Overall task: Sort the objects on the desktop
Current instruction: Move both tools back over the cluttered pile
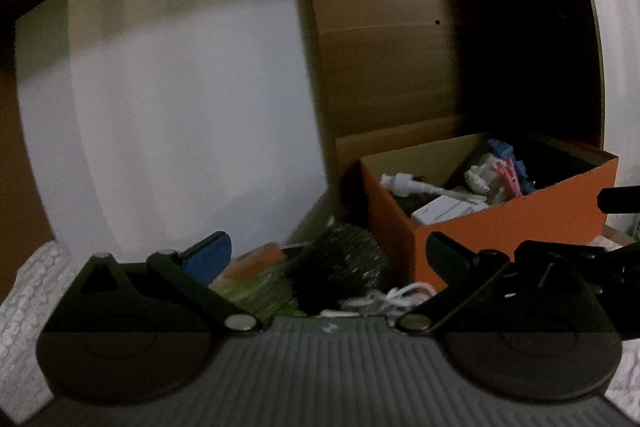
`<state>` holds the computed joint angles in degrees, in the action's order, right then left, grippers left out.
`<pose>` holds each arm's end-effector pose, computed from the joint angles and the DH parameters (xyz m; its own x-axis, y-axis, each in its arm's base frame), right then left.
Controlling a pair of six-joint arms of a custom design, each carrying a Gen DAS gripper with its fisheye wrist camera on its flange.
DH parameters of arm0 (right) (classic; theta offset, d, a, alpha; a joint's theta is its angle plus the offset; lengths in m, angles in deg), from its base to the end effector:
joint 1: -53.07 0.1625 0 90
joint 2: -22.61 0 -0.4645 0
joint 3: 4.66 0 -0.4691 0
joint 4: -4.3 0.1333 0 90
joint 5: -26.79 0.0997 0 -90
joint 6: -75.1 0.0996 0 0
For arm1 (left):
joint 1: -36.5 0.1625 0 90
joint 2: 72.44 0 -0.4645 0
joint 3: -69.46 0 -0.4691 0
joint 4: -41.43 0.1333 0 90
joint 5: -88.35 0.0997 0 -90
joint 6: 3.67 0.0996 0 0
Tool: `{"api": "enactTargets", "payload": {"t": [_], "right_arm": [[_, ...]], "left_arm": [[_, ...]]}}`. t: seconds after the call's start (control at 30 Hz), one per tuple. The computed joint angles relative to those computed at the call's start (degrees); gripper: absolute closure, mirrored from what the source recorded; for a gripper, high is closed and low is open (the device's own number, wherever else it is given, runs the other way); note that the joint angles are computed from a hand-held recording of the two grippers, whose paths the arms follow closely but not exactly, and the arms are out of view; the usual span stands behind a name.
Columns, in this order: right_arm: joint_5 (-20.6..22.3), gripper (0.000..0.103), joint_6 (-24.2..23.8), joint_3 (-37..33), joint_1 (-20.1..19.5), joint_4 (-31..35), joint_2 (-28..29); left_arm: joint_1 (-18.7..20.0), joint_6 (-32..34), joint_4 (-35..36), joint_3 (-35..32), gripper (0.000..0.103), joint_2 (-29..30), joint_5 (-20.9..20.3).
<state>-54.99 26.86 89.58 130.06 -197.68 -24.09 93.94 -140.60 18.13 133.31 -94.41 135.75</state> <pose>-0.0290 -0.7807 0.2019 -0.7340 -0.2489 0.6319 -0.6763 0.3524 -0.6468 -0.2709 -0.7973 -0.0947 -0.5884 0.0778 -0.8049 0.7847 0.2949 -0.5452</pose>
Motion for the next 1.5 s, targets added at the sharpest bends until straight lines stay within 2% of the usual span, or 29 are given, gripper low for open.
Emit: {"api": "enactTargets", "payload": {"t": [0.3, 0.57, 0.93, 1.03, 1.13, 1.3, 1.5], "right_arm": [[1.31, 0.0, -2.51, 2.59, 1.09, -0.14, 0.96], [1.34, 0.0, -5.55, 4.18, 1.76, 1.46, 2.08], [-1.51, 0.001, -13.16, 4.48, 1.59, 5.71, 3.92], [-2.45, 0.008, -11.82, 3.05, 1.46, 9.0, 4.11], [-3.22, 0.025, -10.59, 1.42, 1.26, 13.7, 4.04], [-4.08, 0.028, -10.33, -0.01, 1.17, 17.72, 4.35], [-4.18, 0.03, -9.96, -2.01, 1.44, 22.34, 4.82]], "left_arm": [[0.62, 2.83, -6.73, 8.25, 0.0, -4.75, -2.45], [1.72, 1.08, -6.34, 12.72, 0.0, -7.53, -4.51], [3.55, -6.77, 4.33, 14.18, 0.0, -8.2, -5.33], [4.04, -8.88, 9.47, 13.59, 0.0, -7.87, -4.27], [4.23, -9.21, 12.12, 13.26, 0.0, -7.67, -3.08], [4.33, -9.69, 15.56, 11.84, 0.0, -7.13, -1.1], [4.51, -12.81, 17.1, 7.99, 0.0, -5.31, -1.3]]}}
